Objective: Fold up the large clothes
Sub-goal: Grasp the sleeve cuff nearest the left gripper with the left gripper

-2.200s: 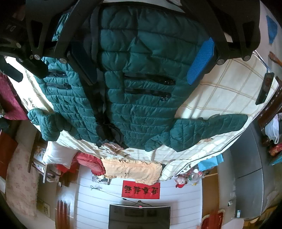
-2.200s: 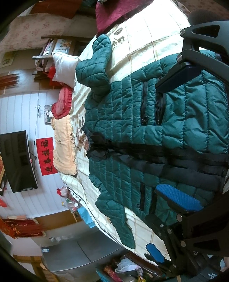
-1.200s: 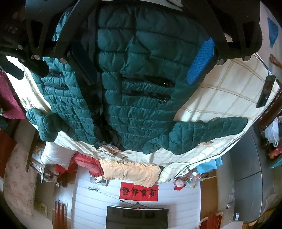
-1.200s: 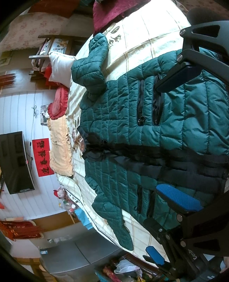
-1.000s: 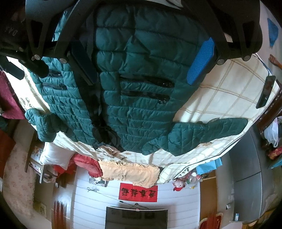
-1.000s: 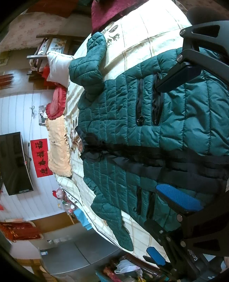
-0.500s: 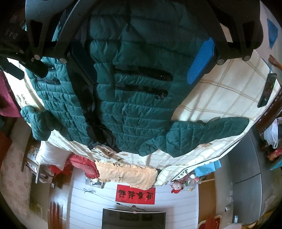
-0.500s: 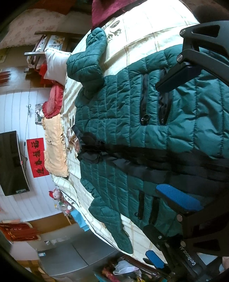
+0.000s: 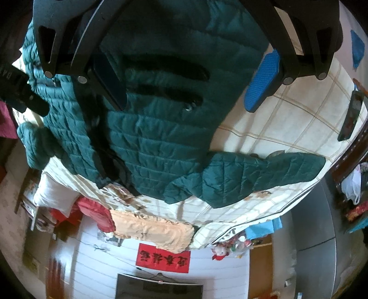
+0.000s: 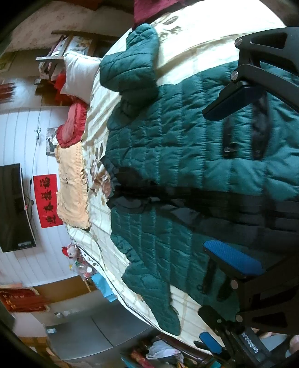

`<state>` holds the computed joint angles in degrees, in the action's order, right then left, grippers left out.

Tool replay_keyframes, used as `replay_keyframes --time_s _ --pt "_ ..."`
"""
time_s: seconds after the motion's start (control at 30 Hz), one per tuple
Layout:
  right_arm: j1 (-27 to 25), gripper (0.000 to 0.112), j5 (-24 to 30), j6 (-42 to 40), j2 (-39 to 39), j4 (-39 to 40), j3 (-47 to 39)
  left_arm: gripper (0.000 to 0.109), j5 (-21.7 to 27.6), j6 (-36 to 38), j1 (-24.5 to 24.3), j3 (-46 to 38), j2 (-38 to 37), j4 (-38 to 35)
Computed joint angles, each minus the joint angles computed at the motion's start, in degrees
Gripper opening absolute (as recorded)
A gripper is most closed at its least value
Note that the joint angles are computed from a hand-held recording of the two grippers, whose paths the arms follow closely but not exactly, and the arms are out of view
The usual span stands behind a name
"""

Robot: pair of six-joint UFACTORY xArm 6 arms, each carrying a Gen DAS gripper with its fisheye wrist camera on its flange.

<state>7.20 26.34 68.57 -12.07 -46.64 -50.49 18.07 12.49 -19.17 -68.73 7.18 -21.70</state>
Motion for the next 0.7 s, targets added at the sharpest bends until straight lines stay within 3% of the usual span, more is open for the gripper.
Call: replay_keyframes --time_s 0.1,0.37,0.7 --pt "-1.8 0.103 -1.8 -4.0 3.0 3.0 -2.9 0.102 2.2 -2.3 1.2 -4.3 3.4 1.4" --pt "-6.5 0.103 -7.5 -12.2 10.3 8.2 -8.2 0.102 4.3 -13.6 4.5 -13.2 11.1 14.5" --pt "-9.6 0.103 -8.3 -19.1 19.4 16.6 -14.8 0.102 8.7 -21.4 8.9 -27.0 21.9 23.9"
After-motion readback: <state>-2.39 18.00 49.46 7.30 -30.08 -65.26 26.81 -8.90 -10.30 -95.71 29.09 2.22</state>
